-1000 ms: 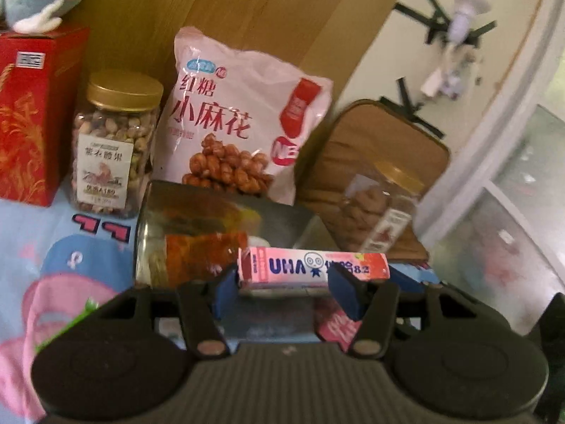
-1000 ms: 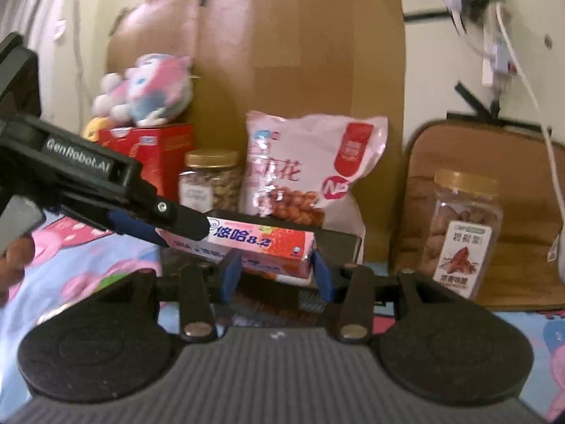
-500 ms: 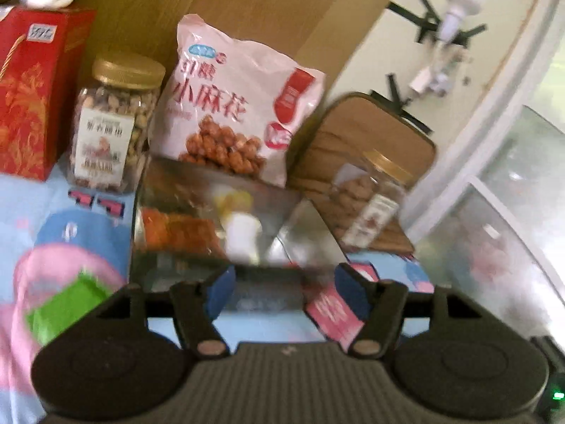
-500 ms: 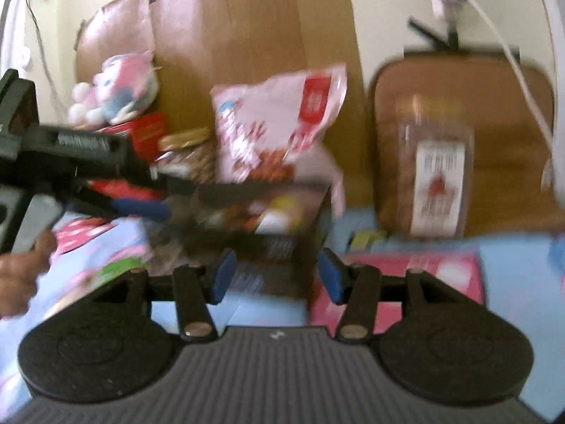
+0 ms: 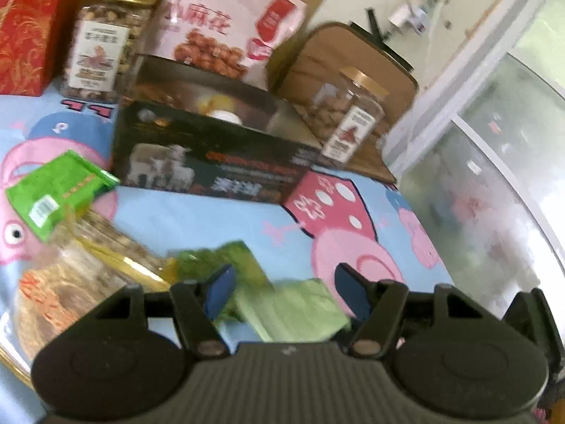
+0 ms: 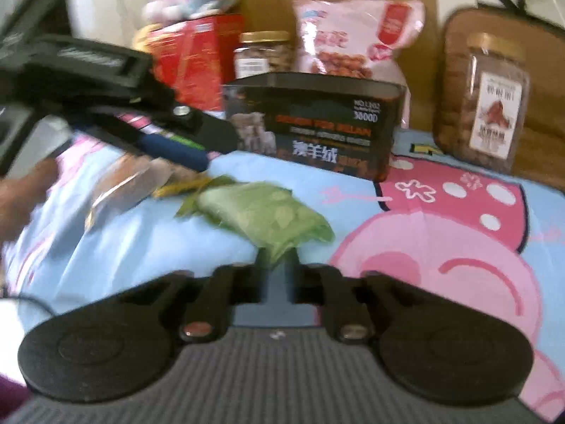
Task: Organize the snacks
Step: 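Grasp the light green leaf-print packet with the left gripper, then lift the light green packet with the left gripper and drop it into the box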
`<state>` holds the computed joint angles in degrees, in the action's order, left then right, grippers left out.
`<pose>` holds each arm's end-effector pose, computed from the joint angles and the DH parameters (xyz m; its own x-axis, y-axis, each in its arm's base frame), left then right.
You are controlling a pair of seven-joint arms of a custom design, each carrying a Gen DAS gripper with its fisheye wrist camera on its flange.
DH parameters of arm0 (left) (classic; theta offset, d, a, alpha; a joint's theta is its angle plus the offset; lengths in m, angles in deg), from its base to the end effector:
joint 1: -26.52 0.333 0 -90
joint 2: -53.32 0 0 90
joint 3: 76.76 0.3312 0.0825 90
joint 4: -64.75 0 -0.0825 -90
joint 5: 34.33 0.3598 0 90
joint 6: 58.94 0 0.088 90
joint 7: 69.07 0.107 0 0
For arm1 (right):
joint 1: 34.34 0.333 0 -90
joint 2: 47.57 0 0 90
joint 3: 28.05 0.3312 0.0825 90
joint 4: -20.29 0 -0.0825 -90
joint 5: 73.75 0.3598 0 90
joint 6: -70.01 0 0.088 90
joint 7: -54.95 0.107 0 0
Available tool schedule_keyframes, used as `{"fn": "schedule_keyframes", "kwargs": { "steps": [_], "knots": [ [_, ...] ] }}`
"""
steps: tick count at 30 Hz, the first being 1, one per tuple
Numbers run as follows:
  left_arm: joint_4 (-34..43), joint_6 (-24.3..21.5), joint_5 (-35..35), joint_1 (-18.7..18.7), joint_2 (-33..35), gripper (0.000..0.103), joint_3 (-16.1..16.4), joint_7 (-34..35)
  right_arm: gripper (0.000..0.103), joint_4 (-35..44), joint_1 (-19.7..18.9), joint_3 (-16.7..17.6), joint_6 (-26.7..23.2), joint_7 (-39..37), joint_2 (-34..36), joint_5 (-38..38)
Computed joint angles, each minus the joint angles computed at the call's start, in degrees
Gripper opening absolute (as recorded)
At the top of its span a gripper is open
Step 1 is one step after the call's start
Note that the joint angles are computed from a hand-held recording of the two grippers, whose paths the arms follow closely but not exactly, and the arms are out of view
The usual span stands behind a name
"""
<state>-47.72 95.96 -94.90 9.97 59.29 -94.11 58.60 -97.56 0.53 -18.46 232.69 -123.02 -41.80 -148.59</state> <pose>0.5160 -0.3031 0.5077 -0.5021 -0.6931 0.5172 -0.7838 0.1120 -0.6108 0.3770 0.4367 0.4656 0.3479 -0.9335 -0.0873 -0.5860 -0.1438 -0.7974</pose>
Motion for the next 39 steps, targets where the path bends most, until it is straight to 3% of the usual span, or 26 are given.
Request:
{"fn": "schedule_keyframes", "kwargs": {
  "steps": [3,4,7,8,9,11,14,18,21,22,23,27,30,33,37,39],
  "knots": [
    [-0.16,1.54,2.59,-1.11,0.24,0.064,-0.38,-1.41,0.02,-3.15,1.56,1.23,-12.74,0.83,-3.56,2.82],
    [0.06,1.75,3.89,-1.41,0.53,0.064,-0.35,-3.35,0.02,-4.06,1.12,1.75,-13.99,2.78,-4.46,3.54],
    [0.03,-0.18,1.28,-0.84,0.02,0.064,-0.71,-3.03,0.024,-6.4,-0.33,2.22,-8.65,13.77,-6.78,-3.5],
    [-0.51,-0.56,0.65,-0.79,-0.63,0.064,-0.7,-2.72,0.037,-6.32,-0.52,2.7,-7.86,15.92,-6.87,-6.05],
    [-1.46,-0.8,-0.04,-0.79,-1.6,0.064,-0.63,-2.2,0.051,-5.99,-0.48,3.24,-8.14,16.75,-6.67,-7.77],
    [-3.31,-0.28,-1.41,-1.11,-3.22,0.07,-0.38,-0.86,0.055,-4.98,-0.55,3.57,-7.08,16.42,-5.82,-9.62],
    [-4.51,0.17,-0.12,-1.87,-3.84,0.071,0.18,-1.33,0.061,-3.55,-1.07,2.98,-1.21,14.47,-4.2,-9.01],
    [-3.27,-1.82,1.24,-2.47,-1.91,0.071,0.08,-2.02,0.061,-1.27,0.25,3.19,-0.38,10.83,-1.35,-6.21],
    [-2.3,-3.56,3.44,-2.92,-0.19,0.058,-0.43,-2.96,0.062,0.46,2.36,3.26,-5.6,7.3,0.46,-2.69],
    [-2.45,-3.68,4.72,-3.15,0.26,0.048,-0.57,-3.99,0.062,1.02,3.12,3.06,-7.17,7.93,0.93,-3.42],
    [-3.18,-2.6,3.92,-3.27,0.08,0.044,-1.01,-2.73,0.061,1.31,3.56,2.74,-7.69,8.69,1.18,-4.26],
    [-4.89,-1.59,2.35,-3.27,-2.14,0.043,-1.09,-1.13,0.044,1.71,5.15,2.42,-11.74,9.72,1.02,-5.92],
    [-4.26,-2.39,-1.15,-2.94,-3.42,0.043,-0.53,1.17,0.042,1.82,5.59,2.48,-13.58,12.49,0.1,-9.96],
    [-2.47,0.18,-1.97,-3.48,-3.77,0.043,-0.4,3.56,0.042,3.34,5.84,2.8,-16.92,12.76,-0.03,-13.5],
    [3.39,3.37,2.35,-3.83,-0.82,0.044,-0.26,2.08,0.041,7.38,4.67,1.85,-18.09,10.87,1.57,-16.84],
    [7.37,5.52,5.87,-3.91,2.2,0.044,-0.39,0.25,0.041,10.28,3.46,0.67,-16.38,11.12,3.22,-18.72]
  ]
}}
